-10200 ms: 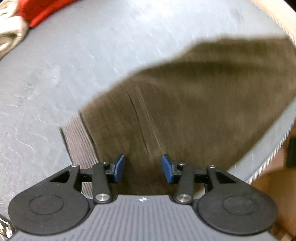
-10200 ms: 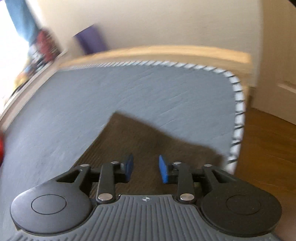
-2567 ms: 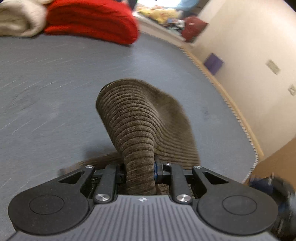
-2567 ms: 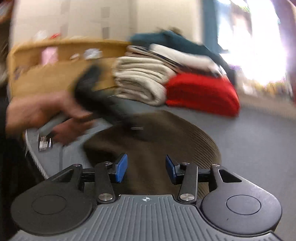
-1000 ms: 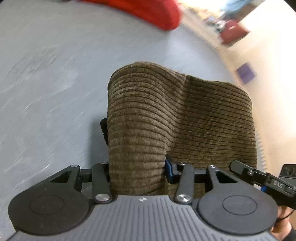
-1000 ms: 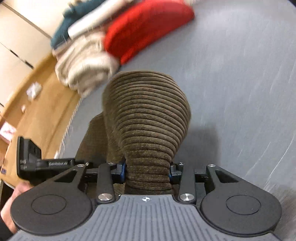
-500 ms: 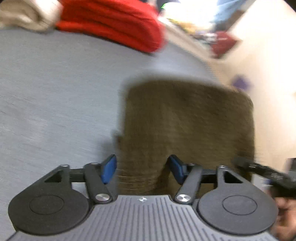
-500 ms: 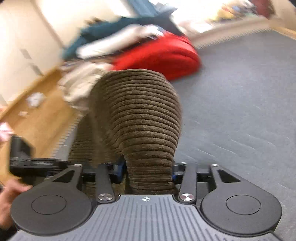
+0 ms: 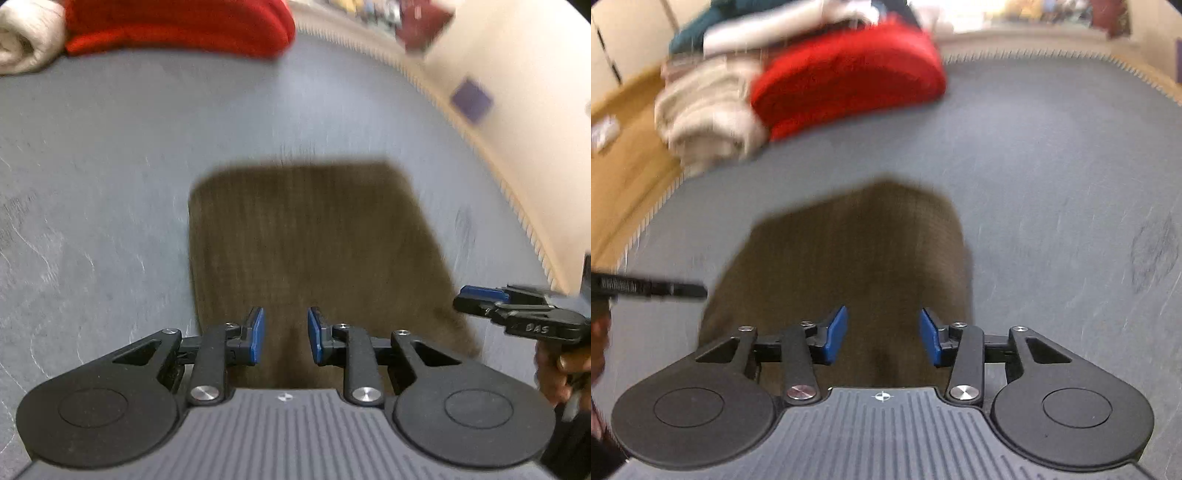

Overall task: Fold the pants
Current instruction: 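Fold the held end over the pants with both tools and release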

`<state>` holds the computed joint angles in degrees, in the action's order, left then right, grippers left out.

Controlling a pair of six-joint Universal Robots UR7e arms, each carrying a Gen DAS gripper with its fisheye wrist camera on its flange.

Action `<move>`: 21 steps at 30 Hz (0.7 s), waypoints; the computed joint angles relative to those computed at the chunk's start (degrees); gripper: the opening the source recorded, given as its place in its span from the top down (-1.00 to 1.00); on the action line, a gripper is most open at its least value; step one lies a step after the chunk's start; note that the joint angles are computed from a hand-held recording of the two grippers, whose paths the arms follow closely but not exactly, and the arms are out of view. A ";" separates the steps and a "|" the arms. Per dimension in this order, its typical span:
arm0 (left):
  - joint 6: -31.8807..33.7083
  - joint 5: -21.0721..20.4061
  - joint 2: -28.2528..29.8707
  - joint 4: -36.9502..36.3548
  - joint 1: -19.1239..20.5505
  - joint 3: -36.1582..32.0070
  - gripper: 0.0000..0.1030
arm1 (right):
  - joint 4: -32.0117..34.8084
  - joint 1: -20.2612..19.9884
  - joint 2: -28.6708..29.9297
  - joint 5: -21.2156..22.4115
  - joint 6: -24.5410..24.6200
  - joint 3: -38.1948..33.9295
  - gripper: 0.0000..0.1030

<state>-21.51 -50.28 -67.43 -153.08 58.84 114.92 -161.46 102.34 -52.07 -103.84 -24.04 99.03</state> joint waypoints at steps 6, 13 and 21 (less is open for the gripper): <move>-4.02 4.56 2.75 8.85 -0.71 -1.98 0.65 | 9.32 0.47 1.13 -8.68 -4.08 -2.27 0.22; -5.50 9.49 3.36 3.34 -2.37 -1.41 0.62 | -9.62 0.31 1.82 0.34 0.66 -2.10 0.23; -4.70 11.40 3.84 -1.66 -2.56 -3.16 0.60 | -11.04 2.92 18.05 -9.47 -7.57 -20.05 0.27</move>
